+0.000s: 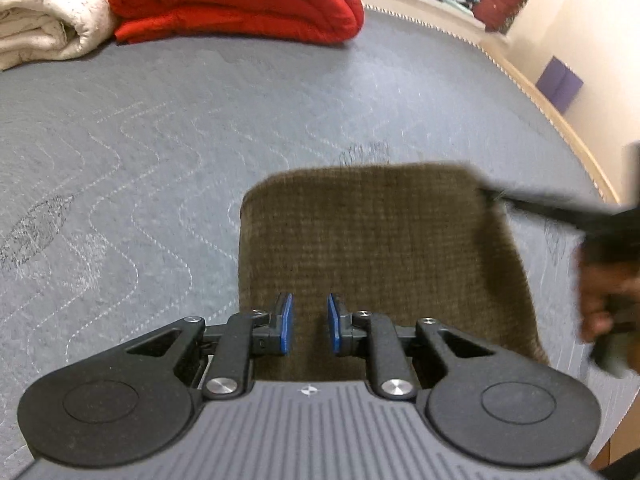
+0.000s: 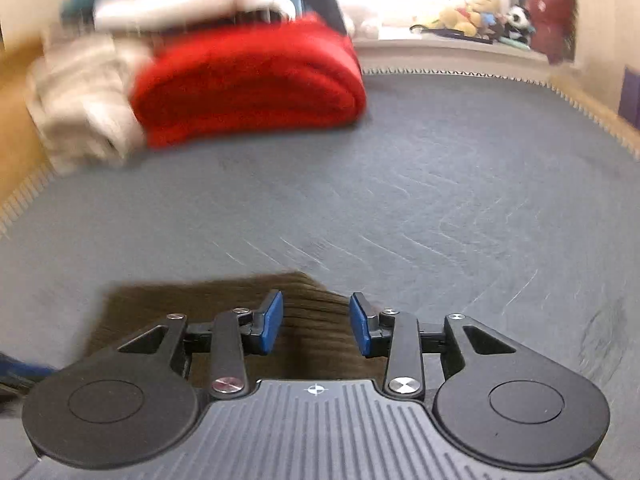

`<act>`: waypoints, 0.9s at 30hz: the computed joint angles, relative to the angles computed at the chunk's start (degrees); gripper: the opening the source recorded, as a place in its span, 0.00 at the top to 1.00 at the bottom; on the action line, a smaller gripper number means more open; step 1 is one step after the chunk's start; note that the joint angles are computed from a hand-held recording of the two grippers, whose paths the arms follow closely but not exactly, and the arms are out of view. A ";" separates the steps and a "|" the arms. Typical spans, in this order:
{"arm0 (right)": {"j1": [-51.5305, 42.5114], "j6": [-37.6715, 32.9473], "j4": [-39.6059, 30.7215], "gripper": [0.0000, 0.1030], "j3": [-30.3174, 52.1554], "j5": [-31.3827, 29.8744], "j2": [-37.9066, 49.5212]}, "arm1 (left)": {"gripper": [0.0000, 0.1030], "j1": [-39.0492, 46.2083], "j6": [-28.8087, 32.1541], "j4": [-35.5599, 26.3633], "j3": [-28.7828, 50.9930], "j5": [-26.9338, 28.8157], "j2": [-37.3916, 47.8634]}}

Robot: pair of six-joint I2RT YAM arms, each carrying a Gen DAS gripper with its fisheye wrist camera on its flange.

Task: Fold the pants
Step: 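Fold the held end over the pants with both tools and release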

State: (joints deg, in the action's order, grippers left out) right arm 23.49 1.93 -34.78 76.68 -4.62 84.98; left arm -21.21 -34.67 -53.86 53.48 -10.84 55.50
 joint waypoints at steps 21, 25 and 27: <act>3.25 4.16 -1.43 0.56 -5.77 7.40 -8.62 | 0.76 4.54 0.29 -1.22 0.63 0.58 2.93; 5.12 2.40 -11.10 0.50 -12.40 7.45 -22.21 | 0.76 2.71 -0.29 -2.86 1.04 0.50 -0.59; 5.86 2.43 -18.53 0.51 -13.13 8.24 -23.10 | 0.76 1.63 -0.19 -2.62 -0.37 0.72 -1.78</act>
State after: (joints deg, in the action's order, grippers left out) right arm 29.35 4.36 -53.31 63.55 3.61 61.88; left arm -19.58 -34.86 -56.48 53.11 -10.12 53.72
